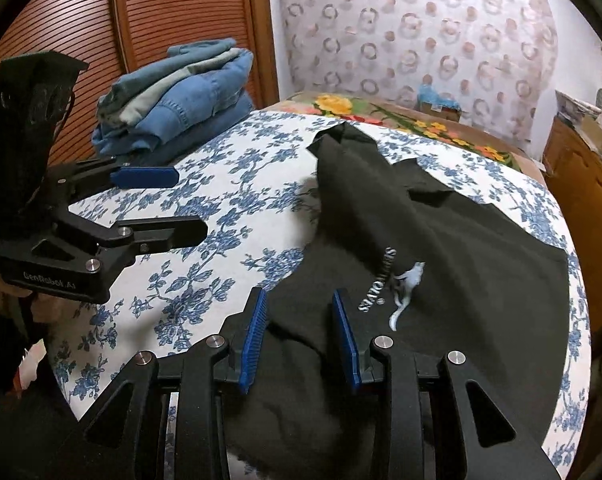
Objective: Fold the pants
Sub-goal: 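Close the right tool on the folded garment's edge and lift it, then fold the held edge over the garment with the right tool, then open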
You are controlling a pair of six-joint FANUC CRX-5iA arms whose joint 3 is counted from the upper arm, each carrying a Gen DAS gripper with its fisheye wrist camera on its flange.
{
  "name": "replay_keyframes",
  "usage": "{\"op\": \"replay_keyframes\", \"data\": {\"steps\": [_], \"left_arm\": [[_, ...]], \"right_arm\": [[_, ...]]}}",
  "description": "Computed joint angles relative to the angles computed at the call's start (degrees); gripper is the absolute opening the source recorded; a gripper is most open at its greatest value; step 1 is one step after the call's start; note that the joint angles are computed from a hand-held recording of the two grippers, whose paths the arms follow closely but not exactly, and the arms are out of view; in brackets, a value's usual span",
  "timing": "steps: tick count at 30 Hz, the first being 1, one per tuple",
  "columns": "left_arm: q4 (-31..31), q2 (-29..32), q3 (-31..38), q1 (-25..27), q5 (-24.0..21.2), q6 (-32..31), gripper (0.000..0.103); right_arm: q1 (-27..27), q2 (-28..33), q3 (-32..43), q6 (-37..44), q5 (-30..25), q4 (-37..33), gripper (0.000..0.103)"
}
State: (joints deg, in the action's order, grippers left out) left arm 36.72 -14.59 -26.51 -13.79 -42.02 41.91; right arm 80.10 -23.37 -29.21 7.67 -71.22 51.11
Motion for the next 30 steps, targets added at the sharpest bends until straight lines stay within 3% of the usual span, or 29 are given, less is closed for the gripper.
{"op": "replay_keyframes", "data": {"steps": [11,13,15,17,23,30], "left_arm": [[0.41,-0.08,-0.55,0.88,-0.41,-0.08,0.082],[0.15,-0.10,-0.48,0.78,-0.54,0.06,0.082],[-0.03,-0.03,-0.31,0.62,-0.72,0.14,0.082],[-0.34,0.08,-0.17,0.40,-0.70,0.28,0.082],[-0.95,0.62,0.75,-0.60,-1.09,0.96,0.082],[-1.69,1.94,2.54,-2.72,-1.20,2.05,0.082]], "right_arm": [[-2.33,4.17,3.14,4.38,-0.33,-2.14,0.035],[-2.35,3.45,2.49,3.39,0.24,-1.15,0.018],[-2.38,2.17,1.57,2.20,1.27,-0.18,0.008],[-2.48,1.42,0.89,1.71,1.26,0.71,0.005],[-2.26,-1.27,-1.22,-0.28,0.83,2.50,0.004],[-1.12,-5.08,-3.34,-2.66,-5.45,7.20,0.004]]}}
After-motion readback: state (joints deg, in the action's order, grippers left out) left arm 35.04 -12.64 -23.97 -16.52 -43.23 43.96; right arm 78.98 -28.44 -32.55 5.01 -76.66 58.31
